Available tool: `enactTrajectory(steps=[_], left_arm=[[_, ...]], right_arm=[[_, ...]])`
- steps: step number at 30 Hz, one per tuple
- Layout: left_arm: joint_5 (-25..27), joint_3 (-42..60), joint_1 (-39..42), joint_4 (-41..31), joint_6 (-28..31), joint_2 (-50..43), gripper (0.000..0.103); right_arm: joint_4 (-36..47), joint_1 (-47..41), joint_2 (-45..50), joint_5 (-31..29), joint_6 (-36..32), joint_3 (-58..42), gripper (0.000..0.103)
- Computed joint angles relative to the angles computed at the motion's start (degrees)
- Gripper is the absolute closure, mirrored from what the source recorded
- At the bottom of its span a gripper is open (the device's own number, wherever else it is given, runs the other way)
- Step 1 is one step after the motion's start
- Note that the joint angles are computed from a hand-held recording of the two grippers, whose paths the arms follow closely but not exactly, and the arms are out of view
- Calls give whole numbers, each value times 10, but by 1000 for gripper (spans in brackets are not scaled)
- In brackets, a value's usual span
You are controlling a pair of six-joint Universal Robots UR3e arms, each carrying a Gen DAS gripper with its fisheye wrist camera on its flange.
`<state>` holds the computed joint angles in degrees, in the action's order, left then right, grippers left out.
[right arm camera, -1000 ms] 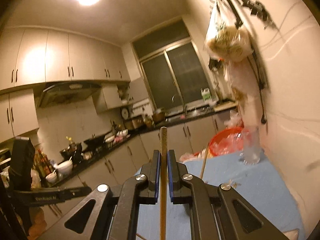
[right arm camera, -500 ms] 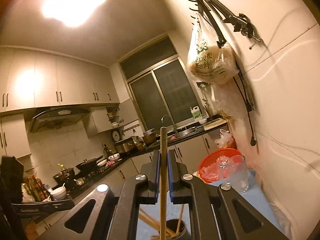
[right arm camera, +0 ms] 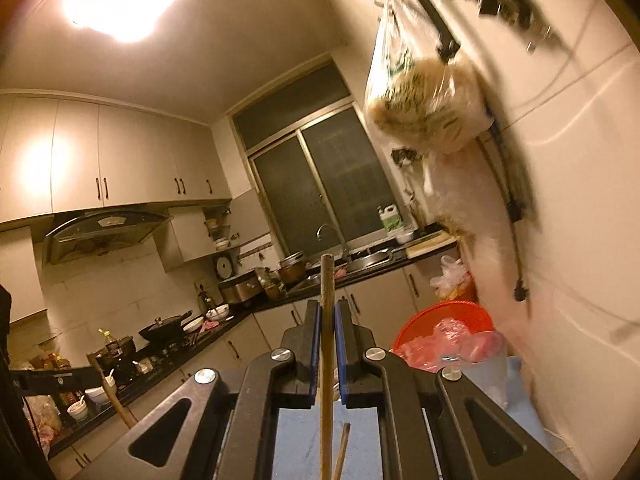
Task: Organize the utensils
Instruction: 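Lower the chopstick into the black cup with the left tool while the right tool inserts its own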
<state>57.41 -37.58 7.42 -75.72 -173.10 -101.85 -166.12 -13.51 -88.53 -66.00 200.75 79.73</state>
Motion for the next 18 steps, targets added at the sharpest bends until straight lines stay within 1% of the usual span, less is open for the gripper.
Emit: enactTrajectory(steps=[4,9,11,14,16,18], left_arm=[[10,13,-17,19,-12,-44,96],[17,-14,-30,39,-9,-66,96],[19,-41,-34,48,-3,-62,96],[18,-71,-35,50,10,-53,96],[23,-94,-37,57,16,-41,96],[26,-103,-38,56,16,-35,96]], right_arm=[[-11,17,76,11,-1,-47,95],[-18,40,143,16,-16,-86,95],[-22,47,153,22,-30,-82,95],[-33,56,150,22,-57,-46,94],[-34,50,142,44,-64,-24,93],[-17,42,127,58,-82,-10,93]])
